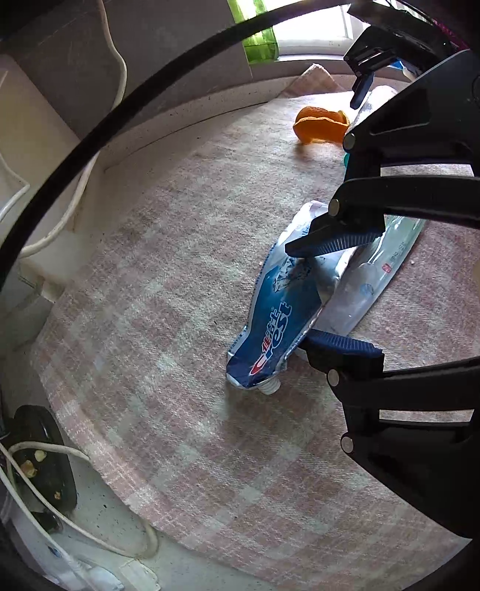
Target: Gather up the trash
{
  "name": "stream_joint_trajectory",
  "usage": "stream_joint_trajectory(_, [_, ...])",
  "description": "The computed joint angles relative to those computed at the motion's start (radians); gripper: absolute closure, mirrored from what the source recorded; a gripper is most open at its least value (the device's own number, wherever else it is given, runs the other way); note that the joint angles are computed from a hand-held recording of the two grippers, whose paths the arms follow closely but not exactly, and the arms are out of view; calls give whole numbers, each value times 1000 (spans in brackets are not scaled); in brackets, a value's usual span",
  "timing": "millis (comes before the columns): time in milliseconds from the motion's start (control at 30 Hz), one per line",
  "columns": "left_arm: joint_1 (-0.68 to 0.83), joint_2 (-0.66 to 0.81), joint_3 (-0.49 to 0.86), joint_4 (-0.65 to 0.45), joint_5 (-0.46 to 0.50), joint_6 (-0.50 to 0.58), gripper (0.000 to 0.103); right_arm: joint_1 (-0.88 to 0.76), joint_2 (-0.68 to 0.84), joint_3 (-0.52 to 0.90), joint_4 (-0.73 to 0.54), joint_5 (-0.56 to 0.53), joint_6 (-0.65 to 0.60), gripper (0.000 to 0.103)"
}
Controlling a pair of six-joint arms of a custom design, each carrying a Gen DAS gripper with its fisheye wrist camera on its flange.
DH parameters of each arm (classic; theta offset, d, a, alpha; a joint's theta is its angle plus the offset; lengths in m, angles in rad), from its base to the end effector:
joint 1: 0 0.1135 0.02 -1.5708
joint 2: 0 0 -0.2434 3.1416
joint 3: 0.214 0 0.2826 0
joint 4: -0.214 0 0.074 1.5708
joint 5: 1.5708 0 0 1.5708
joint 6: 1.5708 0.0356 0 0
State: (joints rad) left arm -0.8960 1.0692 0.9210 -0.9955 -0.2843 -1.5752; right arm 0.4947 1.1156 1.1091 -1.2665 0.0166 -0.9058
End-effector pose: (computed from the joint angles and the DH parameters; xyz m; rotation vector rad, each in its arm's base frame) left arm 0.1513 -0.1732 0.2470 -0.9801 2.5222 -0.4266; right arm 0.1954 0.1047 0.2856 -1.8347 2.1827 -0.1105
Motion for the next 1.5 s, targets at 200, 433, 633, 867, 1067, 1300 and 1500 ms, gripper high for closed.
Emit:
stream_joint_trajectory(200, [52,28,23,57,-8,110,86,32,-16,-32,22,19,4,41])
stream_joint_trajectory(433, [58,48,89,39,-20,195,96,-17,29,36,-59,-97,61,44])
stream_joint_trajectory(633, [-36,-29,90,-10,-97,138,101,-86,11,78,-115,-286,134,45])
stream_joint_trajectory(867, [-219,-44,160,-146,-237,18,101,-142,-67,70,-137,-480,292,47])
stream_joint_trajectory(1067, [-404,-27,217,-266,-329,-134,102,-139,-241,-21,-97,-486,484,47])
stream_joint_trajectory(1300, [-613,46,290,-402,-397,-327,102,-136,-411,-92,-162,-466,610,48])
stream_joint_trajectory(1500, [-575,34,279,-358,-344,-253,93,-176,-541,-137,-244,-465,623,48])
